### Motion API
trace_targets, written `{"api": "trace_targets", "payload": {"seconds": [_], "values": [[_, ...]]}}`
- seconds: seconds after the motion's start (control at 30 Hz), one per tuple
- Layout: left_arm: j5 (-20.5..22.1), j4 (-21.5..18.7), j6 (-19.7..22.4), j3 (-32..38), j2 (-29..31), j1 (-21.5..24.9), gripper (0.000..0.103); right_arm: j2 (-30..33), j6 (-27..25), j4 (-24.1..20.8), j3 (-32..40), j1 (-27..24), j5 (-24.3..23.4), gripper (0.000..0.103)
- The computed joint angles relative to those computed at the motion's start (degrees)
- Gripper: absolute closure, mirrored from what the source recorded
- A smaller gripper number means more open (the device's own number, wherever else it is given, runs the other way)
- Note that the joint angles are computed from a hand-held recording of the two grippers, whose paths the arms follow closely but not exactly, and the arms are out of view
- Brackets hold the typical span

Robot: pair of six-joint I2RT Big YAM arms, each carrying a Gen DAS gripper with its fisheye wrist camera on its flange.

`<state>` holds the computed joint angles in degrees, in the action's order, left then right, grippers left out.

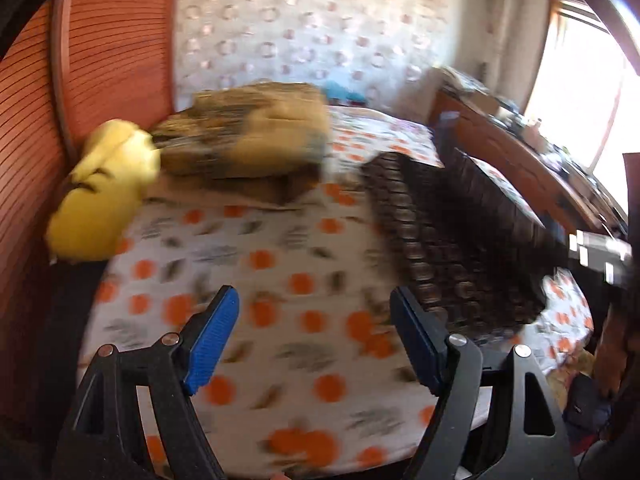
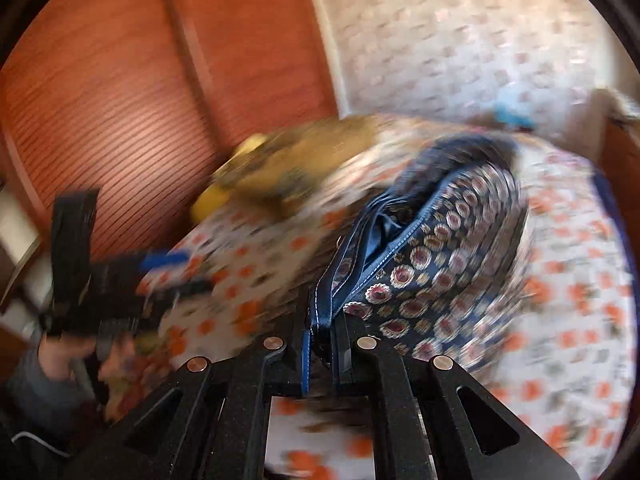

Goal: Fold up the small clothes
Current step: 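Lift the folded navy garment with both grippers, then carry the folded garment with both grippers onto the stack beside the yellow plush toy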

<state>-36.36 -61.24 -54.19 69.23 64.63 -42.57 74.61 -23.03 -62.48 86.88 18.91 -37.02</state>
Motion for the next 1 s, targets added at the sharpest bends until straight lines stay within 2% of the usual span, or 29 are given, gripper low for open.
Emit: {"api": "trace_targets", "payload": {"seconds": [0.1,0.17,0.23,0.27,0.3,0.37,0.47,0.57,0.67,0.8,0.93,1.0], "values": [[-0.5,-1.7,-2.3,-1.7,-2.2,0.2,0.024,0.2,-1.7,-1.0,-1.8,3.5,3.3,0.097],[0.1,-1.0,-1.8,-2.3,-2.7,0.7,0.025,1.8,-2.1,-2.1,-0.5,3.8,4.0,0.093],[0.6,0.5,-0.6,-1.9,-2.0,0.9,0.024,3.2,-2.0,-3.4,1.8,3.6,4.9,0.079],[1.1,1.4,0.1,-1.7,-1.8,1.1,0.025,2.5,-1.8,-3.1,1.8,3.4,4.8,0.062],[1.6,2.6,1.1,-1.2,-1.2,1.1,0.025,1.7,-1.5,-2.2,2.2,3.0,4.0,0.05],[1.5,3.8,3.0,0.4,0.7,0.7,0.025,-0.9,-1.3,-0.4,1.1,0.1,2.3,0.048],[3.0,6.4,6.3,2.9,3.6,0.8,0.025,0.7,-0.5,0.6,4.7,-2.3,3.3,0.044],[6.5,9.0,8.2,5.0,6.3,1.1,0.025,5.4,0.4,2.2,9.0,-3.4,7.5,0.042],[12.1,11.8,8.8,6.3,9.1,1.8,0.025,12.1,2.5,1.5,14.7,-4.1,10.3,0.042],[16.7,11.3,8.3,8.1,13.0,2.4,0.024,21.7,3.2,-3.6,24.5,-3.1,11.7,0.042],[17.7,10.5,6.3,8.0,14.0,2.5,0.025,27.7,3.7,-8.6,31.5,-2.0,10.1,0.042],[17.6,11.3,4.8,6.9,13.5,2.1,0.025,30.6,3.3,-10.9,35.2,-1.5,9.6,0.042]]}}
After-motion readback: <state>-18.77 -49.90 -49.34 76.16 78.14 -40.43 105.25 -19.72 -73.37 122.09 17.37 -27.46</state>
